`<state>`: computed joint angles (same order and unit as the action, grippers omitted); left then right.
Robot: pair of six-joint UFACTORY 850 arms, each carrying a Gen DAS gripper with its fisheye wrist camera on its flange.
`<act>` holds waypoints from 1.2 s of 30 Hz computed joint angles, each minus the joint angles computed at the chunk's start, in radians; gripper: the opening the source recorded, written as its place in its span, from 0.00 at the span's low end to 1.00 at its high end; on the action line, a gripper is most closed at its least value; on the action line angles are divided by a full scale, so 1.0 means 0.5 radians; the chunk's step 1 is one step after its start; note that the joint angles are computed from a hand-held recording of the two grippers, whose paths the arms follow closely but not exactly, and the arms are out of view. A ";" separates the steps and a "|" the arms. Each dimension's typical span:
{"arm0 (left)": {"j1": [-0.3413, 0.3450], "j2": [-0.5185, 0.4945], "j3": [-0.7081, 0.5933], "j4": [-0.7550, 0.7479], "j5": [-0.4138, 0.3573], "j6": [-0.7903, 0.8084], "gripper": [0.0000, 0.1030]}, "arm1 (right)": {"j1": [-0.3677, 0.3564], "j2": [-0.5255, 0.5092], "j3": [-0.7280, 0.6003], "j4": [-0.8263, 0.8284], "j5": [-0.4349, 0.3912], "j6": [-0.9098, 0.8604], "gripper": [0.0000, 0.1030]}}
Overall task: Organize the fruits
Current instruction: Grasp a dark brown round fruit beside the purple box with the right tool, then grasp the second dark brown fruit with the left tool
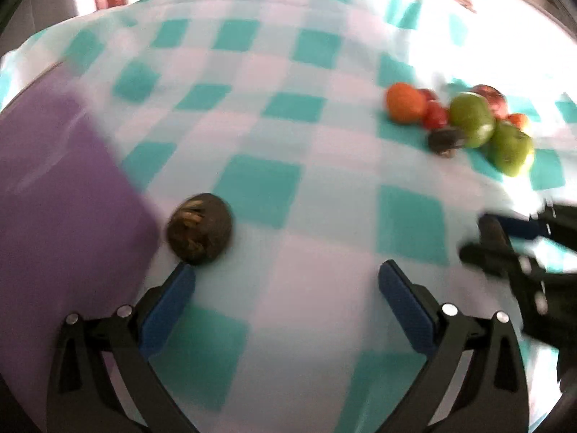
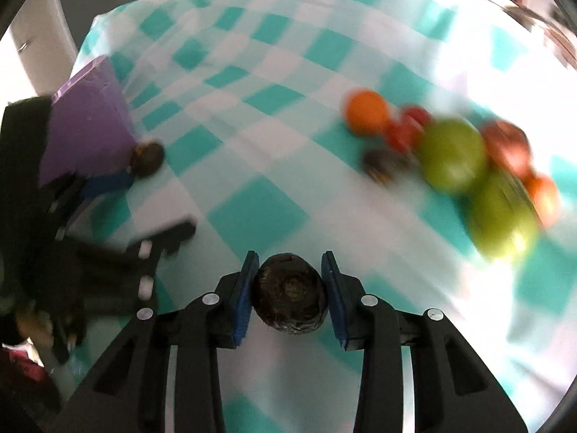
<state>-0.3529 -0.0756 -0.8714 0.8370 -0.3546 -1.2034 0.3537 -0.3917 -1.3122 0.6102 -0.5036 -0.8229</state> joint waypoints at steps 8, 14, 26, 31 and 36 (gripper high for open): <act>-0.009 -0.161 -0.224 -0.145 -0.130 0.138 0.99 | -0.100 0.183 0.261 -0.014 0.082 0.167 0.35; -0.075 -0.146 -0.236 0.223 -0.453 -0.228 0.99 | -0.080 0.233 0.321 -0.049 0.112 0.278 0.35; 0.024 -0.462 -0.577 0.070 -0.509 -0.200 0.99 | -0.075 0.221 0.308 -0.129 0.112 0.410 0.36; 0.130 -0.434 -0.603 -0.048 -0.299 -0.103 0.99 | -0.080 0.191 0.277 -0.119 0.111 0.397 0.36; 0.170 -0.498 -0.686 -0.024 -0.411 -0.121 0.98 | -0.084 0.177 0.272 -0.060 0.125 0.361 0.36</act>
<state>-0.2676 -0.3244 -1.2145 0.8250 -0.5602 -1.2640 0.3117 -0.3031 -1.1762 0.5800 -0.4412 -0.6424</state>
